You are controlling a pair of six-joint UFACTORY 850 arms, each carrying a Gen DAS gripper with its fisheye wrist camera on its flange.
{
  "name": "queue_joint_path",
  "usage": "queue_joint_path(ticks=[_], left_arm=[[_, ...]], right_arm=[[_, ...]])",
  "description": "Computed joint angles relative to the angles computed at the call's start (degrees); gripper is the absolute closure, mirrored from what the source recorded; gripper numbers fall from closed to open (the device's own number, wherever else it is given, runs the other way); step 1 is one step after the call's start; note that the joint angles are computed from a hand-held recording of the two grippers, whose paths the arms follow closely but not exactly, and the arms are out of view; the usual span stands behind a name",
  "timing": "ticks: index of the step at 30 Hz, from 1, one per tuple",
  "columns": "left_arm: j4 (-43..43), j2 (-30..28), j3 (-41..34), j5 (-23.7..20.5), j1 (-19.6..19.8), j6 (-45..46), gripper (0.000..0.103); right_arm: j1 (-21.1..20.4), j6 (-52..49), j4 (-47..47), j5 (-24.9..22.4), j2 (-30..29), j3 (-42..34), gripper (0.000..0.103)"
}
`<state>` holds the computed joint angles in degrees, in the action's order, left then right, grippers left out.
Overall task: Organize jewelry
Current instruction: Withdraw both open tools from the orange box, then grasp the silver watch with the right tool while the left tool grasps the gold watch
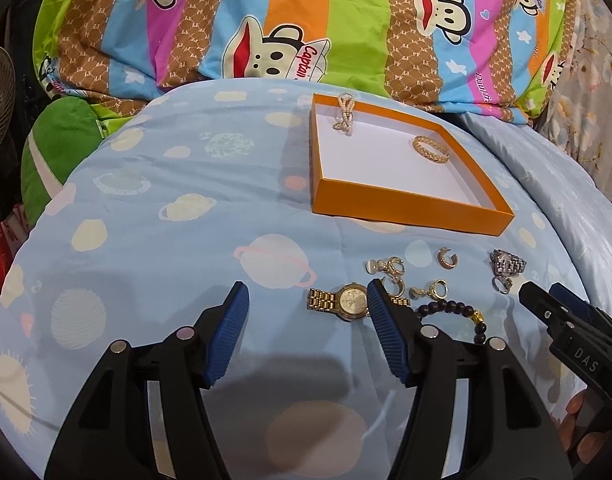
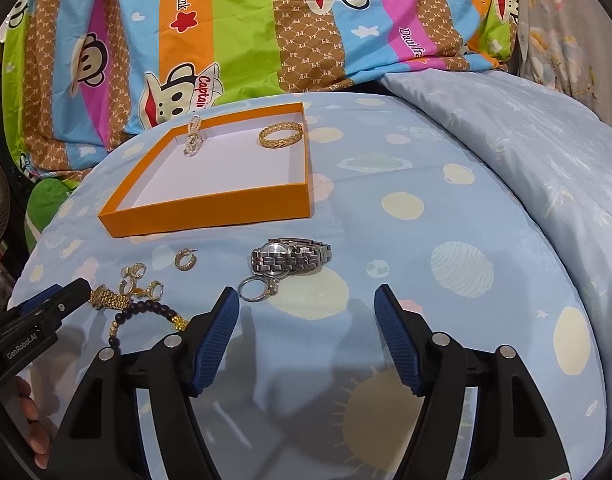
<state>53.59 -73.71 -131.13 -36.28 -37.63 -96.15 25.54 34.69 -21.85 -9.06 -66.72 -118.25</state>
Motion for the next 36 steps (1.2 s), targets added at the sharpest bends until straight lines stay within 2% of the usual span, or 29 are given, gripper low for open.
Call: queue_joint_path(ticks=[3, 9, 14, 17, 20, 21, 26, 27, 28, 36], left_arm=[[-0.36, 0.17, 0.35, 0.43, 0.12, -0.2, 0.044], [-0.58, 0.62, 1.25, 1.23, 0.37, -0.85, 0.044], [-0.87, 0.63, 1.29, 1.49, 0.47, -0.68, 0.044], [-0.82, 0.61, 1.24, 1.45, 0.46, -0.79, 0.044], [-0.71, 0.68, 1.48, 1.78, 0.51, -1.23, 0.044], [-0.76, 0.69, 1.53, 1.88, 0.53, -1.33, 0.044], [-0.65, 0.86, 1.95, 2.36, 0.62, -1.83, 0.044], [-0.52, 0.9, 2.01, 2.39, 0.62, -1.96, 0.044], [-0.52, 0.9, 2.01, 2.39, 0.62, -1.96, 0.044], [-0.49, 0.97, 2.13, 2.45, 0.64, -2.01, 0.044]], right_arm=[[-0.28, -9.82, 10.63, -1.19, -1.55, -2.86, 0.044], [-0.2, -13.61, 14.11, -4.64, -5.01, -9.18, 0.046], [-0.81, -20.12, 22.31, -10.28, -9.91, -18.11, 0.046], [-0.86, -20.44, 22.81, -12.81, -12.33, -22.53, 0.046], [-0.63, -20.29, 21.84, -14.04, -13.61, -24.79, 0.061], [-0.57, -20.32, 21.72, -13.21, -12.92, -23.47, 0.068], [-0.84, -22.37, 24.5, -9.01, -9.78, -17.56, 0.074], [-0.9, -22.17, 24.53, -7.85, -9.02, -16.18, 0.082], [-1.04, -23.42, 26.22, -6.17, -7.77, -13.89, 0.086], [-1.65, -21.5, 27.02, 4.34, 0.33, 1.11, 0.087]])
